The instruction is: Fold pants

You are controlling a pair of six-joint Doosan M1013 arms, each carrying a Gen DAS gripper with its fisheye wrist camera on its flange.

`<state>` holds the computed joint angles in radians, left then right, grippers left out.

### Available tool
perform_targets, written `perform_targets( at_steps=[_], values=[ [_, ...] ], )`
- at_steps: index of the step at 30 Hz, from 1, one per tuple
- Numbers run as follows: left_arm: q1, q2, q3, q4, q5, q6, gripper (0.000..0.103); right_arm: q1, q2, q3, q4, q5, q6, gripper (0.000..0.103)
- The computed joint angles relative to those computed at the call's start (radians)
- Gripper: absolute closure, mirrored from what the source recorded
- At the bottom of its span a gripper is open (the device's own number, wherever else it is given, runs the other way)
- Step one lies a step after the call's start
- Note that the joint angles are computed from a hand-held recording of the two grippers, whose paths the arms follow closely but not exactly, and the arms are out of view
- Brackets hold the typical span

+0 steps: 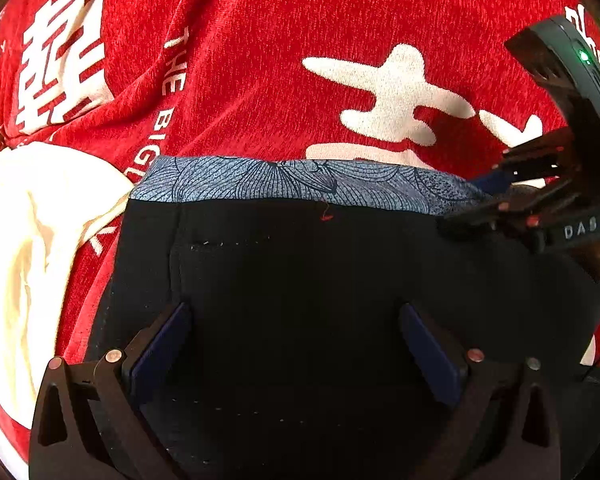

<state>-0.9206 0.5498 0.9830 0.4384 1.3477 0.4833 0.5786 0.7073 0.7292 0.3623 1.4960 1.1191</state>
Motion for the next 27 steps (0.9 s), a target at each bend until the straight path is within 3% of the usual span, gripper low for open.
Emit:
perform_targets(
  at_steps=[1, 4, 6, 9, 15, 17, 20, 25, 27],
  values=[
    [0.000, 0.001, -0.002, -0.001, 0.002, 0.002, 0.000, 0.002, 0.003, -0.005, -0.007, 0.009, 0.002, 0.064],
    [0.005, -0.002, -0.008, -0.022, 0.006, 0.010, 0.000, 0.005, -0.006, -0.001, -0.013, -0.008, 0.026, 0.088],
    [0.012, -0.009, -0.010, -0.051, 0.001, 0.016, 0.000, 0.007, -0.033, 0.036, -0.022, -0.058, 0.017, 0.088],
    [0.023, -0.027, -0.002, -0.072, -0.035, -0.009, 0.000, 0.024, -0.113, 0.143, -0.052, -0.194, -0.008, 0.089],
    [0.084, -0.017, -0.057, -0.181, -0.073, -0.064, 0.000, 0.066, -0.233, 0.315, -0.115, -0.363, -0.038, 0.089],
    [0.102, 0.019, -0.118, -0.205, -0.003, -0.080, 0.000, 0.069, -0.250, 0.342, -0.131, -0.399, -0.026, 0.089],
    [0.137, 0.053, -0.167, -0.332, 0.029, -0.125, 0.000, 0.077, -0.267, 0.369, -0.170, -0.451, 0.001, 0.089],
    [0.165, 0.156, -0.323, -0.487, 0.181, -0.179, 0.000, 0.106, -0.276, 0.393, -0.276, -0.496, 0.023, 0.089],
    [0.164, 0.227, -0.438, -0.473, 0.325, -0.228, 0.003, 0.109, -0.275, 0.395, -0.291, -0.505, 0.029, 0.089]
  ],
)
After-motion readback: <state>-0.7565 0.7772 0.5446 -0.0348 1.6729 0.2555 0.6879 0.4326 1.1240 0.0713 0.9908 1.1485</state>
